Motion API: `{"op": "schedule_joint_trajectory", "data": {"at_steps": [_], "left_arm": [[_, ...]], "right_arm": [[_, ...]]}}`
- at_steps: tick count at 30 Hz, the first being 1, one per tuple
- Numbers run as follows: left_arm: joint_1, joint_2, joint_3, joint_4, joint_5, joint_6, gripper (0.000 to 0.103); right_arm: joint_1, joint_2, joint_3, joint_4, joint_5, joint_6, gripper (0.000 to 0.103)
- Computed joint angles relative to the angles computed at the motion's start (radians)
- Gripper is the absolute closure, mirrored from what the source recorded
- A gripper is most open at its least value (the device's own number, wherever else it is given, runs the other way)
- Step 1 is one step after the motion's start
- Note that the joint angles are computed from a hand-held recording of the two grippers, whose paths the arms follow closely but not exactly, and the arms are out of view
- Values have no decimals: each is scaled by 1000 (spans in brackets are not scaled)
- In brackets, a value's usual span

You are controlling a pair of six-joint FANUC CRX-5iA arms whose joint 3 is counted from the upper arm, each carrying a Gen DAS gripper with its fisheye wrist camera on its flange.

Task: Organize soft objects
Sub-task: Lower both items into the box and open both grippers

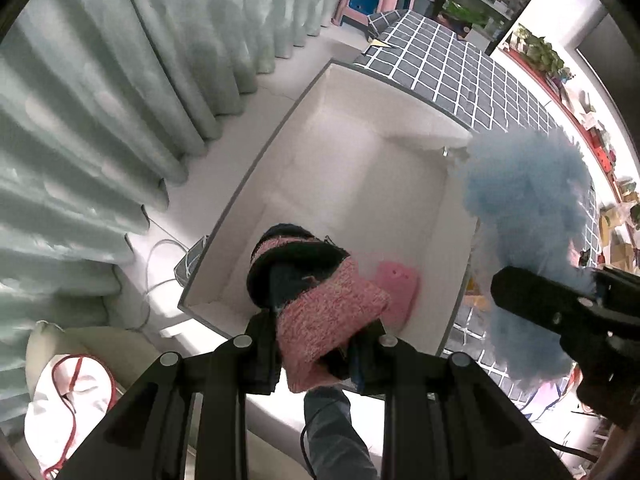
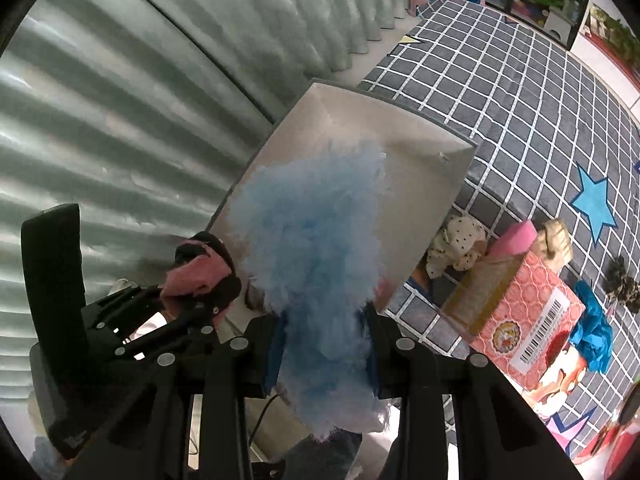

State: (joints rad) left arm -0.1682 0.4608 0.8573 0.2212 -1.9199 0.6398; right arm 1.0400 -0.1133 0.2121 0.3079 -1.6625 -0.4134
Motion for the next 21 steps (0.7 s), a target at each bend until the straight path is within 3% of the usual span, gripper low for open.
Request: {"op": "schedule_joint_trajectory", "data": {"at_steps": [10, 21], "left_arm": [[-14, 21, 21, -17, 17, 39, 75], [-37, 17, 2, -40, 38, 62, 74]], "right_arm": [[-35, -14, -19, -24, 36, 12, 68], [-79, 6, 11, -57, 14, 88, 68]]}}
